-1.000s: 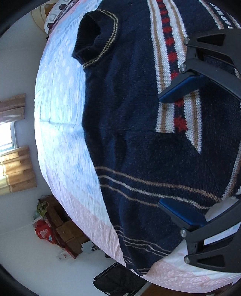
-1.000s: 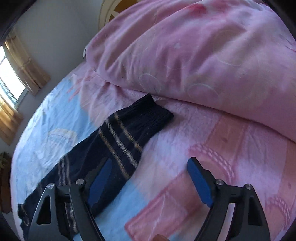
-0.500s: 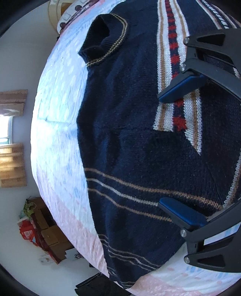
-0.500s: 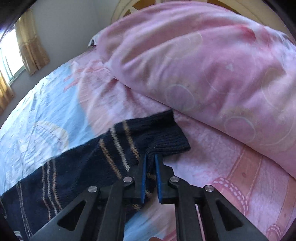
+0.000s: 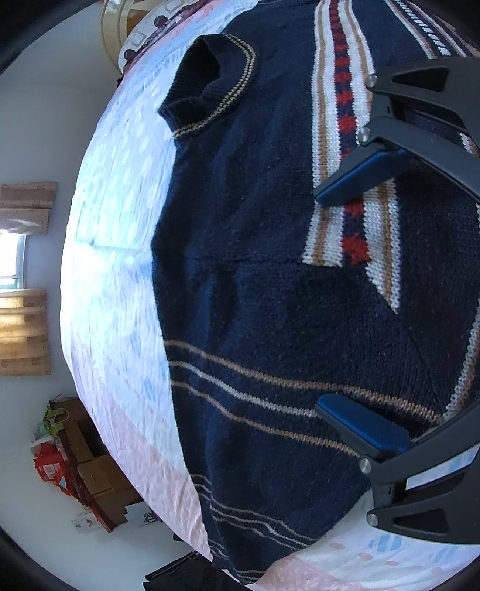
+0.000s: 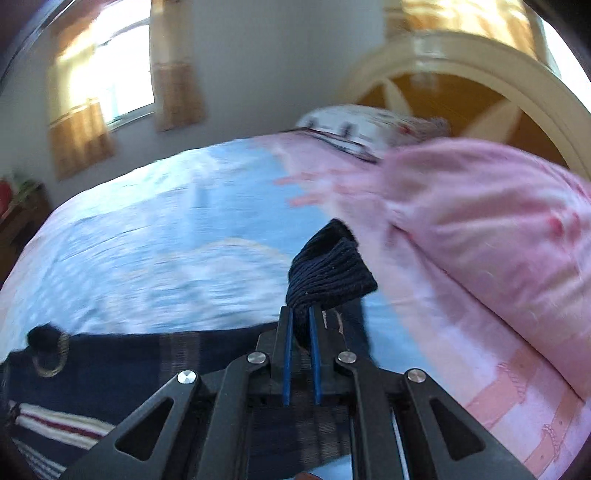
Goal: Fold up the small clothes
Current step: 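Lift the cuff with the right tool, fold the sleeve across the body, release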
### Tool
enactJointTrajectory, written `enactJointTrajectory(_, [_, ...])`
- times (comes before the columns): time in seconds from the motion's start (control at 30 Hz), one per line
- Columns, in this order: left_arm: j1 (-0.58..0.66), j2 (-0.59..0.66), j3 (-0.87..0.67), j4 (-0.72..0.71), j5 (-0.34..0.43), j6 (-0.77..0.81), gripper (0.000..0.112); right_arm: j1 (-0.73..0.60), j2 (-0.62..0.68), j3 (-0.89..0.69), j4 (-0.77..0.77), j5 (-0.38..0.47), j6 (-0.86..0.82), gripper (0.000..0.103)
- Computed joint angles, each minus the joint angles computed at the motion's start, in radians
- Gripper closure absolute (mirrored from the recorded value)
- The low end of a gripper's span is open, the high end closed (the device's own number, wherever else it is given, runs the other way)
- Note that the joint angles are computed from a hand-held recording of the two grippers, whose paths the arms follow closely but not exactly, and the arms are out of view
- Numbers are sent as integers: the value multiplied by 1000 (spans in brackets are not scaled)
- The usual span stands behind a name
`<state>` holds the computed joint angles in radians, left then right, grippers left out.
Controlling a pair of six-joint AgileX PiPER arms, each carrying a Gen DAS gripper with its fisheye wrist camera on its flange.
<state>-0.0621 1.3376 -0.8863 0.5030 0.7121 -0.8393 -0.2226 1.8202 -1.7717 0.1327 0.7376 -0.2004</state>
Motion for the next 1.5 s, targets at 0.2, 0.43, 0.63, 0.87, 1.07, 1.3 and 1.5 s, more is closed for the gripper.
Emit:
enactJointTrajectory(0.2, [5,-4,5,-9,-9,8,9,228,-100,135,-56,-43,73,95])
enactJointTrajectory(0.43, [8,-4,6,-12,-13,10,9,487,-138,289,-170,-131,221,95])
enactJointTrajectory(0.63, [7,-4,7,-8,-12,9,9,662,-98,378,-267,-204,316,95])
enactJointTrajectory(0.87, [11,-6,1,-35,-19,36,9,669,-49,404,18,-141,26,95])
enactJointTrajectory(1.07, [-81,-85,-48,-112,55,111,9,436,-233,563,395,-117,-378,24])
enactJointTrajectory(1.3, [-400,75,-300,-83,102,100,10,127,-312,684,668,-163,-640,24])
enactJointTrajectory(1.5, [-457,375,-578,-115,183,151,25,23,-349,791,1002,-246,-960,24])
